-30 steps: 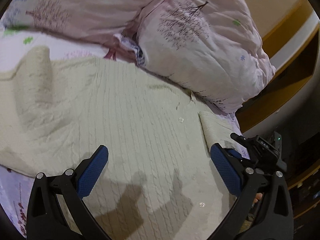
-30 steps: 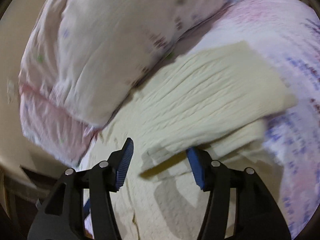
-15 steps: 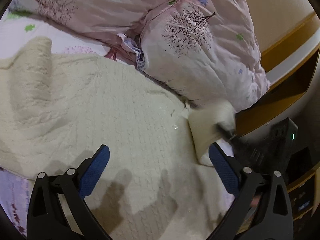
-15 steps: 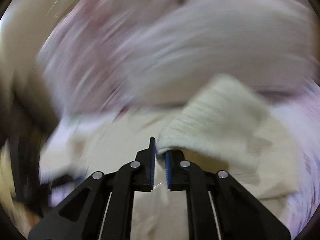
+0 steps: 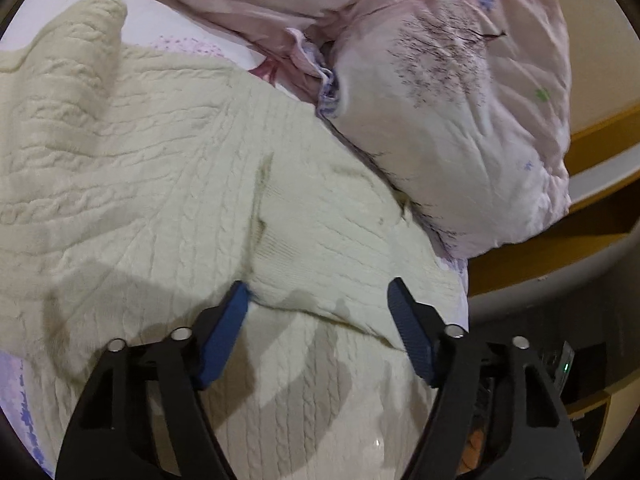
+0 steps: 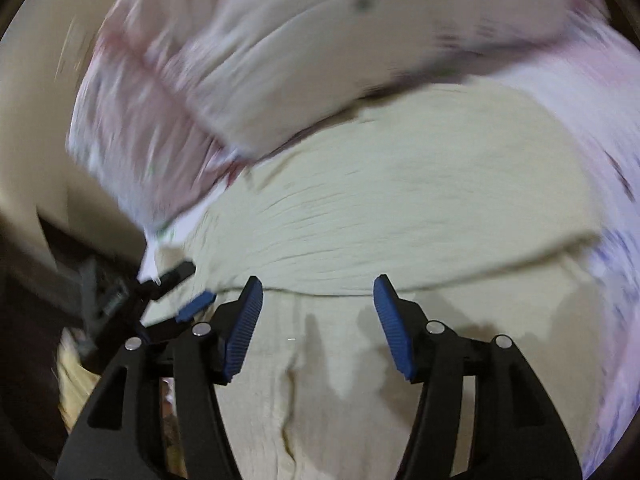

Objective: Fold small clothes
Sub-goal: 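Grasp the other sleeve with the left gripper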

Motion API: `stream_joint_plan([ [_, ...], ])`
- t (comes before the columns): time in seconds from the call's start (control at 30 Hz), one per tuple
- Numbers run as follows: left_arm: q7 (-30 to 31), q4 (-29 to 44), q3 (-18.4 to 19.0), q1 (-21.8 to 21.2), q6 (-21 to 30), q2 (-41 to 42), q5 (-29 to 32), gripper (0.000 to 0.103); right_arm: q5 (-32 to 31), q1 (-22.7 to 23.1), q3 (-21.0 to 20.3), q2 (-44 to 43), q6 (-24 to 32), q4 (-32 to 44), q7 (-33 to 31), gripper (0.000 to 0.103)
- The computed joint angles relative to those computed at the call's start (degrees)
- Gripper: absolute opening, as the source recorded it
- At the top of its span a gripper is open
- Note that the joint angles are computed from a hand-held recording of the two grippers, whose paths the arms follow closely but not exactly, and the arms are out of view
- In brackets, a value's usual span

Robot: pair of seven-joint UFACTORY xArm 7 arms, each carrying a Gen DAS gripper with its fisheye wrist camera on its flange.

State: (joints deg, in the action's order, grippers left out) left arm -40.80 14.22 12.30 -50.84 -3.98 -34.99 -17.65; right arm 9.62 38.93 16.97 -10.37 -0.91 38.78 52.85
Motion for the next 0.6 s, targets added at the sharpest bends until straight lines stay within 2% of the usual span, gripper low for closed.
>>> stream_joint_plan([
  [0.03, -0.2, 0.6, -0.1, 0.5, 0.3, 0.8, 0.0, 0.059, 1.4, 0.5, -0.7, -1.3, -1.1, -1.9, 0.7, 0.058],
  [0.07, -0.2, 1.1, -0.1, 0.7, 0.4, 1.7, 0.0, 0.056, 2.0, -0.9, 0.2, -3.2, -2.3, -4.5, 3.0, 0.058],
  [0.13, 1.0, 1.9, 2.4, -1.1, 0.0, 3.2, -0.2, 0.039, 2.4, -2.3, 1.0, -5.2, -4.1, -7.4, 5.9, 0.058],
  [0.17, 1.7, 2.5, 4.1, -2.6, 0.0, 4.0, -0.4, 0.022, 2.6, -1.4, -0.2, -5.8, -5.0, -8.7, 6.6, 0.058],
  [0.2, 3.2, 3.2, 6.4, -4.8, -0.2, 5.1, -0.6, 0.009, 2.6, -1.3, -0.5, -5.5, -5.8, -9.1, 7.5, 0.058],
  [0.23, 3.5, 3.7, 6.3, -4.5, 0.2, 5.8, -0.3, 0.008, 2.8, -0.5, -1.5, -5.0, -6.7, -9.6, 8.6, 0.058],
  [0.27, 3.6, 4.0, 4.3, -2.6, 0.5, 6.4, -0.3, 0.007, 3.4, 1.8, -4.2, -5.9, -6.8, -10.9, 8.2, 0.058],
  [0.3, 3.6, 4.2, 2.2, -0.6, 0.7, 6.5, -0.1, 0.006, 2.7, 1.8, -4.5, -5.6, -7.2, -11.2, 9.3, 0.058],
  [0.33, 3.8, 3.8, 0.4, 1.4, 0.5, 5.5, 0.1, 0.006, 2.5, 0.2, -3.0, -5.3, -7.3, -11.1, 10.2, 0.058],
  [0.4, 3.0, 2.5, -4.1, 6.5, 0.0, 3.1, 0.8, 0.006, 2.1, -6.6, 3.3, -5.5, -7.7, -11.4, 12.6, 0.058],
  [0.47, 0.8, 1.2, -12.2, 16.3, 3.0, -0.6, 2.6, 0.006, 1.2, -13.8, 9.8, -6.3, -7.3, -11.5, 14.8, 0.057],
  [0.5, 0.0, 0.8, -14.4, 19.3, 4.7, -2.1, 3.4, 0.006, 0.5, -17.0, 12.6, -6.8, -7.0, -11.5, 15.9, 0.054],
  [0.53, -0.6, 0.2, -15.5, 21.2, 6.3, -3.4, 4.0, 0.006, -0.2, -20.6, 15.7, -7.0, -6.5, -11.3, 17.3, 0.052],
  [0.6, -1.2, -0.6, -15.7, 22.2, 7.8, -4.2, 4.5, 0.006, -1.7, -23.0, 17.3, -6.3, -6.7, -11.0, 18.9, 0.05],
])
